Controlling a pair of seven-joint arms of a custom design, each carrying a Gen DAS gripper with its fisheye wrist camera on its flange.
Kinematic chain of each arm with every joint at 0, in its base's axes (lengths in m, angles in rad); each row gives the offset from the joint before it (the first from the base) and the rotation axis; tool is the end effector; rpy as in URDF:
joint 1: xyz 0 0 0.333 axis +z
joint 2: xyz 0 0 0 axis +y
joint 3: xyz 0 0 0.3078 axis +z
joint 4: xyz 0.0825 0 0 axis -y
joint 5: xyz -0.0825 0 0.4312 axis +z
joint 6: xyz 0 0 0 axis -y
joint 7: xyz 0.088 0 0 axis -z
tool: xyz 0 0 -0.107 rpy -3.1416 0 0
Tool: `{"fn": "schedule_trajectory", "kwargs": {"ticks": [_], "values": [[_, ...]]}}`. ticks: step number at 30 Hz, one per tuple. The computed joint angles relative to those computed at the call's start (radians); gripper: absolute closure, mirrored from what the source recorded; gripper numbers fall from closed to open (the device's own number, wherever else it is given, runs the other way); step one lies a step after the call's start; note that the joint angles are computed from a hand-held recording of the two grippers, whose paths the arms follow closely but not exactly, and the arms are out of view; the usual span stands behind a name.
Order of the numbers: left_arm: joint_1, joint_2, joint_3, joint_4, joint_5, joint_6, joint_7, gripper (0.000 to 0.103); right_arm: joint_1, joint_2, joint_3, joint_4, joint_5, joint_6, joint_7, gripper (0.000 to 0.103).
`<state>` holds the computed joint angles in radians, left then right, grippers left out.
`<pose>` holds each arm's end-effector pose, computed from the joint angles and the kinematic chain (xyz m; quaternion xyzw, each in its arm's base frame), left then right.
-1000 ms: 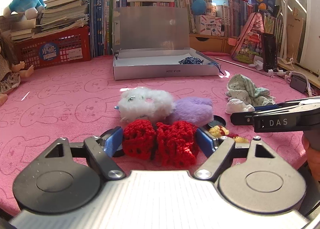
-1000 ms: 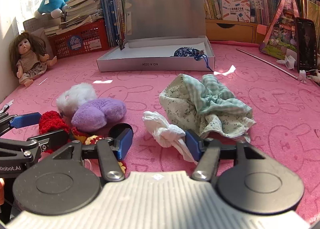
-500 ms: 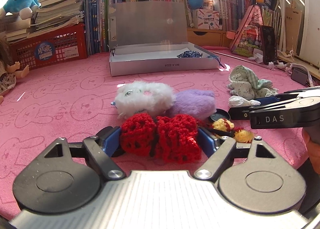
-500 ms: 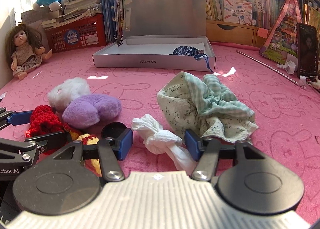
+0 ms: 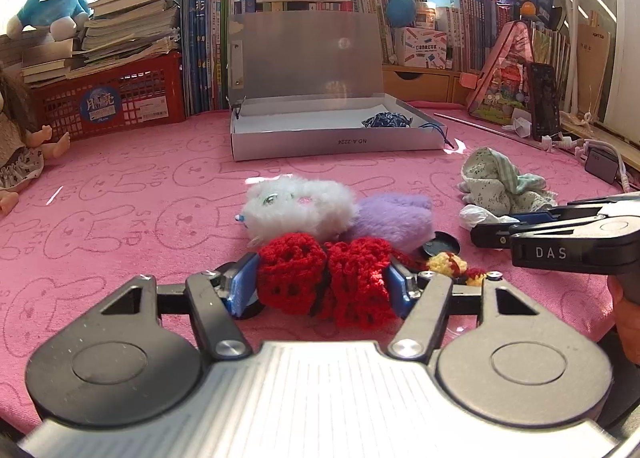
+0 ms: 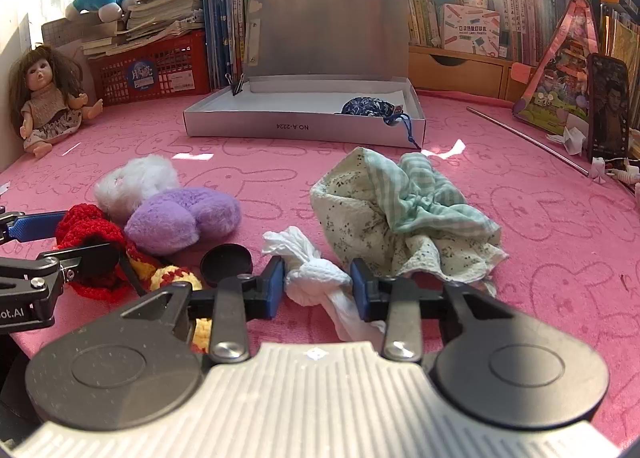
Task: Organize objects
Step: 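Close left gripper on red crocheted piece while right gripper grasps white knotted cloth, then carry red piece in left gripper and white cloth in right gripper into box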
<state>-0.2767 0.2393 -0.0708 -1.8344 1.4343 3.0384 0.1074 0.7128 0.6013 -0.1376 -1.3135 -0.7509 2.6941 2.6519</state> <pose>0.6117 -0.2990 0.4320 -0.5312 0.6814 -0.3944 0.3132 0.6512 0.4831 0.4512 -0.6606 0.5920 -0.2867 0.3617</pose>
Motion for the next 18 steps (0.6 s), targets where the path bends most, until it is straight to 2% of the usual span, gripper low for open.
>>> {"fn": "schedule_trajectory", "kwargs": {"ticks": [6,11,18], "values": [[0.004,-0.021,-0.001,0.006,0.092,-0.005,-0.103,0.034,0.008,-0.016,-0.008,-0.019,-0.019,0.021,0.018,0.064],[0.028,-0.033,-0.026,0.015,0.158,-0.016,-0.171,0.034,0.009,-0.02,-0.011,-0.017,-0.034,0.032,0.037,0.065],[0.051,-0.021,-0.049,0.051,0.189,-0.018,-0.206,0.034,0.006,-0.02,-0.013,-0.008,-0.041,0.044,0.046,0.065]]}}
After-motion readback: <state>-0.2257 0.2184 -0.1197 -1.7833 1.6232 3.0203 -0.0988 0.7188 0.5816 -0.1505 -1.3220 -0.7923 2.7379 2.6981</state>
